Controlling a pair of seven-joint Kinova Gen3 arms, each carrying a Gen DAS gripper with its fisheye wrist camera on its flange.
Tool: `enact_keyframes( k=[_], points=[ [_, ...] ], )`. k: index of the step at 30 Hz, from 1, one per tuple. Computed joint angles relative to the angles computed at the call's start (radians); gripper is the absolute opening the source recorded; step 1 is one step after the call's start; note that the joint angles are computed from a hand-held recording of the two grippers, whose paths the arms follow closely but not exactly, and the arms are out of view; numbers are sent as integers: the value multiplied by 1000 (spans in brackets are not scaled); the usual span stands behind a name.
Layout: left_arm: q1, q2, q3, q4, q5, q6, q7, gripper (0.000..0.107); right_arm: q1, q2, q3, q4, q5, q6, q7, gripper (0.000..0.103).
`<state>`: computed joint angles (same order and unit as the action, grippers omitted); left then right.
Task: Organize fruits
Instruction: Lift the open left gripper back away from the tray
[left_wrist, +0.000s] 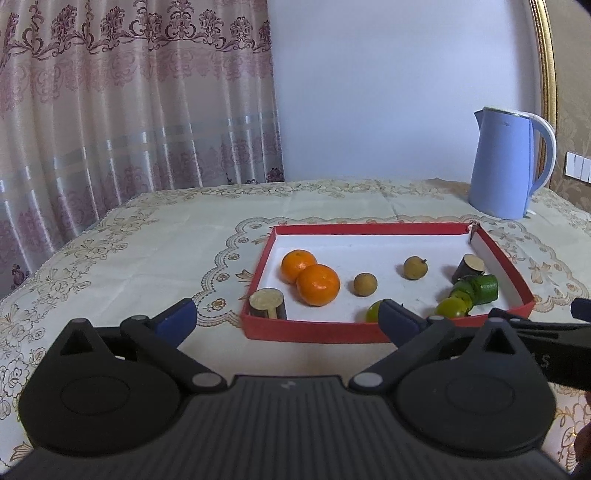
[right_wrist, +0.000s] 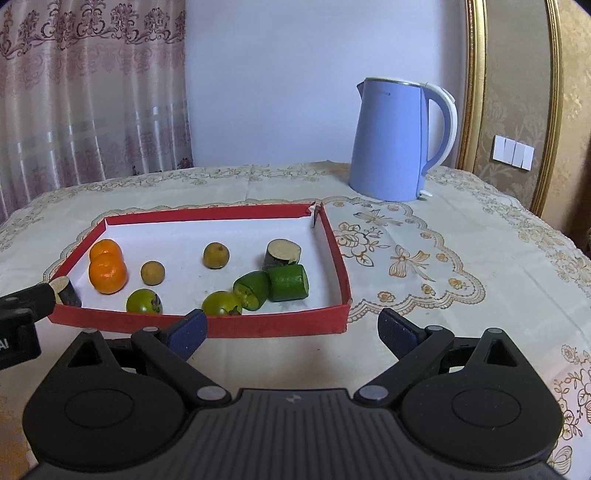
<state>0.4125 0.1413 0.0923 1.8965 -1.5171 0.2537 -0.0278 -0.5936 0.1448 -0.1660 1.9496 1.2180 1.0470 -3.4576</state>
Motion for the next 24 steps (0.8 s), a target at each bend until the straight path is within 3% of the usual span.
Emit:
enact_keyframes(
  k=[7, 12, 20, 24],
  points=[
    [-2, -3, 2, -2, 15, -2, -17, 103, -3, 11, 1, -9, 2, 5, 12, 99],
    [-2, -5, -1, -10, 95, -13, -98, 103, -1, 15, 5, -16, -8, -8, 33, 99],
    [21, -9, -36, -15, 157, -29, -155, 103, 0, 16, 10, -19, -12, -22, 48, 99],
    [39, -11, -58, -13, 144, -36, -147, 103, 0, 21, 13, -25, -15, -23, 56, 99]
  ],
)
